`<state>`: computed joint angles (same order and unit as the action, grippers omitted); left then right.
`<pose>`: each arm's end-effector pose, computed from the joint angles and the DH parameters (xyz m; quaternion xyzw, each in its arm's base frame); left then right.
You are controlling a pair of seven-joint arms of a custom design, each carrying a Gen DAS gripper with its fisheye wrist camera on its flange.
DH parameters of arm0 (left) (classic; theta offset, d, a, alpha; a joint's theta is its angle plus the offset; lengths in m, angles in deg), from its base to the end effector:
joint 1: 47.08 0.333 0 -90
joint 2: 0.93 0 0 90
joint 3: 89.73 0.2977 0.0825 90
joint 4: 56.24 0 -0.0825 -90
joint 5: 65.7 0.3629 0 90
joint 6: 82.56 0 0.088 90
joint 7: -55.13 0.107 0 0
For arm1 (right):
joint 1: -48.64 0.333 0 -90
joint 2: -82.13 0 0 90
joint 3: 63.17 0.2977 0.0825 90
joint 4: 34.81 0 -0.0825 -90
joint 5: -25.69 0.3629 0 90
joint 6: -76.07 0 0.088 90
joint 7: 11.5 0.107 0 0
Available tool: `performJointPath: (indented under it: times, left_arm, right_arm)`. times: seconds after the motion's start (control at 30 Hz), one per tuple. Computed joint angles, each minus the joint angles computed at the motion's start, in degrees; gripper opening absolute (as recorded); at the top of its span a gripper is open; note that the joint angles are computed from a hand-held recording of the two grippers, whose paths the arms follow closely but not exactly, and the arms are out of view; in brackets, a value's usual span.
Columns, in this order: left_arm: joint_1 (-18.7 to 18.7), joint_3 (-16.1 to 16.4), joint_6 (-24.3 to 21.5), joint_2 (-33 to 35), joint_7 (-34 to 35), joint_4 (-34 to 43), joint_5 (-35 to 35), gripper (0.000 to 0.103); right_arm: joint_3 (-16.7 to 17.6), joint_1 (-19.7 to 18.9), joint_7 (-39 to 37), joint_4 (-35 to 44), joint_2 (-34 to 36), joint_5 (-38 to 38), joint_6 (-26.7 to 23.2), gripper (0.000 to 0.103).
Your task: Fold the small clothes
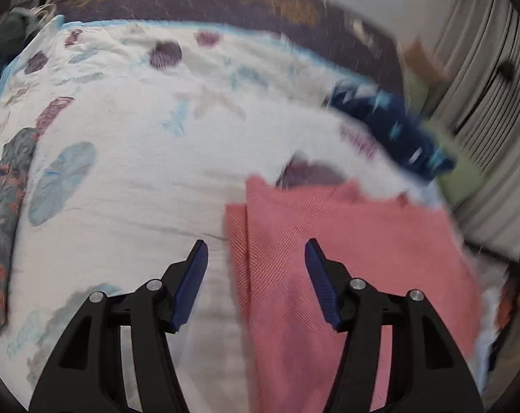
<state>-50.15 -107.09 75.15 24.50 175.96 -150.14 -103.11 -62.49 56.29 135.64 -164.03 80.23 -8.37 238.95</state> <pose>0.6640 -0.1865 0.4323 -0.5446 0.7333 -0.4018 0.0649 0.5296 0.1074 0.4358 -0.5452 0.7678 -0.2259 0.2496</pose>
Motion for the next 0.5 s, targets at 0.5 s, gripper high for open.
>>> performJointPath:
  times: [0.5]
  left_arm:
    - [6.1,4.0,3.1,-14.9,14.5,-18.2,-19.1,0.061]
  right_arm:
    - [10.1,23.7,0.4,20.6,16.7,-34.4,-16.8,0.064]
